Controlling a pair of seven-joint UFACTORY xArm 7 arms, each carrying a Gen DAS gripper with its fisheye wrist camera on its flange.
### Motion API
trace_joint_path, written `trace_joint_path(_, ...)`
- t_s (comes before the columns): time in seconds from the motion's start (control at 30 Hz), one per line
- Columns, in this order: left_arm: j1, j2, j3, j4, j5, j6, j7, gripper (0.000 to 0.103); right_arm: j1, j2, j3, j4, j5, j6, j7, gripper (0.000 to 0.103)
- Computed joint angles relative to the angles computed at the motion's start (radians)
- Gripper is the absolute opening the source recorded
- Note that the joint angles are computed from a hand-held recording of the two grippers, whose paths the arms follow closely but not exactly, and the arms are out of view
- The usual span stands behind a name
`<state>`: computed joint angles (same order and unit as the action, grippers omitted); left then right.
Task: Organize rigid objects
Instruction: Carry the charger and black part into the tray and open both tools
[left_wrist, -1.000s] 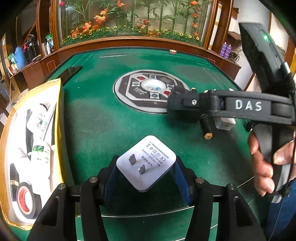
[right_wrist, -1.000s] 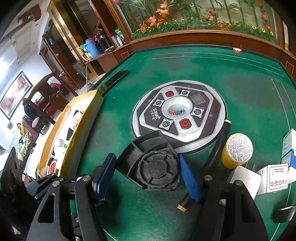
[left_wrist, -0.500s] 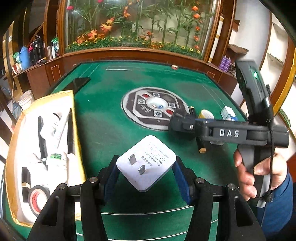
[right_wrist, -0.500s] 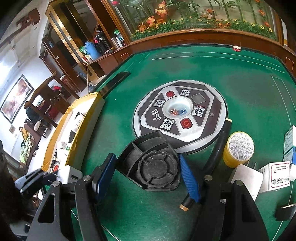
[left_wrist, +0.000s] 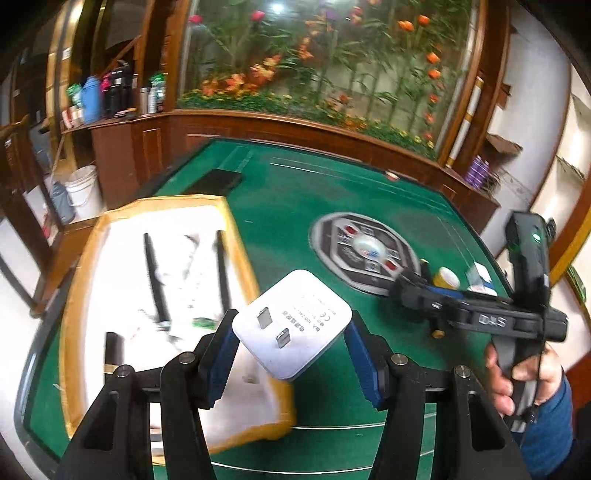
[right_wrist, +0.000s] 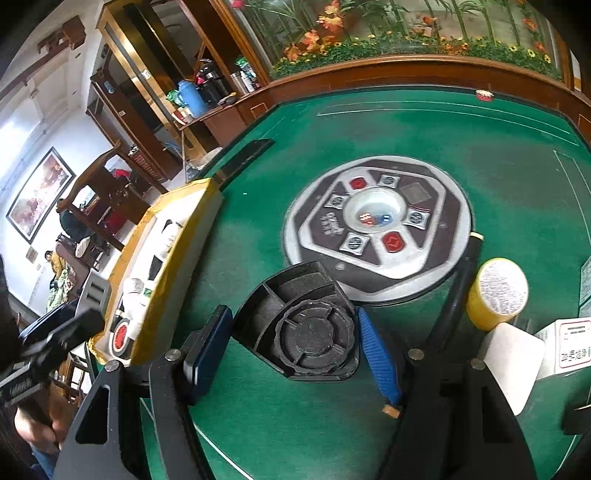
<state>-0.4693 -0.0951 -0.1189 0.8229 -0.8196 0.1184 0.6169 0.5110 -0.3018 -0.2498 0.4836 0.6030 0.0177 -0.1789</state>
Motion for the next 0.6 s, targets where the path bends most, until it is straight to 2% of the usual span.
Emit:
trace_joint_path(0.07, 0.017, 0.001, 0.011, -0.008, 0.013, -0.015, -0.011, 0.061, 0.016, 0.002, 0.004, 0.014, 0.003, 0.008, 0.0, 0.069)
trace_joint_path(0.13, 0.029, 0.009, 0.041, -0.002, -0.037, -0.004, 0.023, 0.061, 0.025, 0.004, 0.017, 0.028, 0.005, 0.011, -0.001, 0.069)
trace_joint_path(0.3, 0.12, 0.07, 0.05, 0.022, -0.003, -0.002, -0.031, 0.061, -0.032, 0.066, 0.134, 0.13, -0.055, 0.065, 0.045, 0.069)
trace_joint_path(0.37, 0.154, 0.103, 0.038, 0.047, -0.002, 0.013, -0.027, 0.061, -0.038, 0.12, 0.166, 0.212, -0.05, 0.104, 0.039, 0.069)
trace_joint_path(0.5, 0.214, 0.16, 0.009, 0.09, 0.033, 0.02, -0.063, 0.061, -0.094, 0.265, 0.258, 0.414, -0.142, 0.166, 0.109, 0.069)
trace_joint_path(0.6, 0.263, 0.182, -0.025, 0.108, 0.0, 0.021, -0.041, 0.061, -0.121, 0.407, 0.308, 0.609, -0.154, 0.236, 0.12, 0.069)
